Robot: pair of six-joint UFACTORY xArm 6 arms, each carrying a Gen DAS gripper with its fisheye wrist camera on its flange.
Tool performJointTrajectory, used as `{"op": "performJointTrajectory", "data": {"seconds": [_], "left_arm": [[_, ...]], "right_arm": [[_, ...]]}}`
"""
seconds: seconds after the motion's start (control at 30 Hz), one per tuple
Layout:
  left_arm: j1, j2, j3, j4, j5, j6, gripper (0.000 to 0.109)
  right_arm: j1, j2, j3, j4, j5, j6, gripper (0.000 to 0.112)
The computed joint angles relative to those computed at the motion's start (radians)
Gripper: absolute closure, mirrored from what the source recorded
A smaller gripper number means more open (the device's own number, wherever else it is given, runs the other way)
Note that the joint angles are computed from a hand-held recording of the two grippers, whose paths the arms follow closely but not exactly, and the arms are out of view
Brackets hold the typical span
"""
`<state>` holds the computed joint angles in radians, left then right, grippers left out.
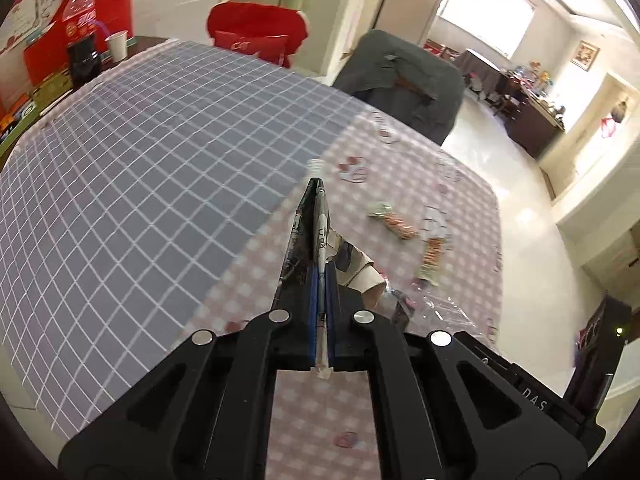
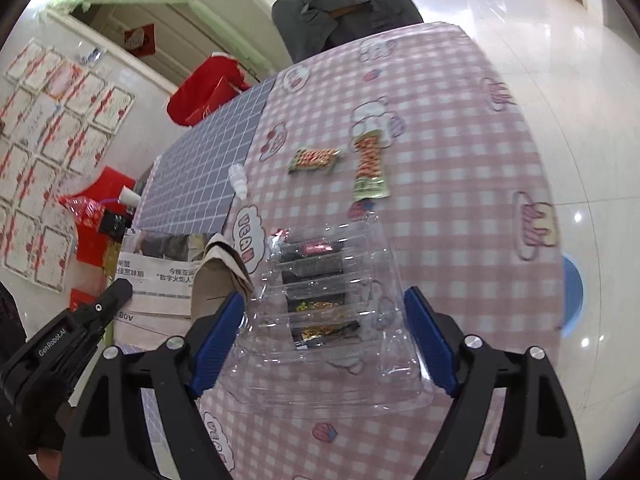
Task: Collect trash
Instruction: 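Grasp the folded newspaper with the left gripper while the right grasps the clear plastic tray, then carry the newspaper and plastic tray over the blue bin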
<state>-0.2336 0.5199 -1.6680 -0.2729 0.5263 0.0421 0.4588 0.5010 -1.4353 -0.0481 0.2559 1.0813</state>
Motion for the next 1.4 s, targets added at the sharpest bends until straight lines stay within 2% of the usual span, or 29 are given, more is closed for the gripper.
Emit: {"op": "performJointTrajectory", "data": {"seconds": [0.27, 0.33, 0.47, 0.53, 0.6, 0.73, 0.97, 1.27, 1.4], "left_arm": [[-0.051, -0.04, 0.033, 0.016, -0.018, -0.028, 0.105], [-0.061, -0.048, 0.036, 0.018, -0.022, -0.035, 0.105], [-0.082, -0.064, 0.04, 0.011, -0.032, -0.03, 0.105], [-0.095, -0.068, 0.04, 0.014, -0.043, -0.026, 0.105], [-0.113, -0.068, 0.034, 0.006, -0.038, -0.019, 0.105], [-0.153, -0.058, 0.015, -0.007, -0.023, -0.007, 0.105], [-0.256, -0.006, -0.069, -0.041, 0.03, 0.037, 0.105], [-0.382, 0.096, -0.199, -0.067, 0.114, 0.088, 0.105], [-0.419, 0.162, -0.275, -0.041, 0.154, 0.078, 0.105]], "right_arm": [[-0.026, -0.14, 0.2, 0.057, -0.127, 0.005, 0.032], [-0.033, -0.162, 0.227, 0.043, -0.142, 0.021, 0.032], [-0.037, -0.211, 0.289, 0.107, -0.195, -0.02, 0.032], [-0.045, -0.232, 0.31, 0.083, -0.205, 0.0, 0.032], [-0.059, -0.267, 0.346, 0.023, -0.217, 0.053, 0.032], [-0.104, -0.345, 0.413, -0.187, -0.211, 0.234, 0.032], [-0.204, -0.541, 0.586, -0.547, -0.147, 0.571, 0.032], [-0.313, -0.769, 0.821, -0.695, -0.085, 0.757, 0.032], [-0.37, -0.793, 0.877, -0.72, -0.122, 0.786, 0.028]]}}
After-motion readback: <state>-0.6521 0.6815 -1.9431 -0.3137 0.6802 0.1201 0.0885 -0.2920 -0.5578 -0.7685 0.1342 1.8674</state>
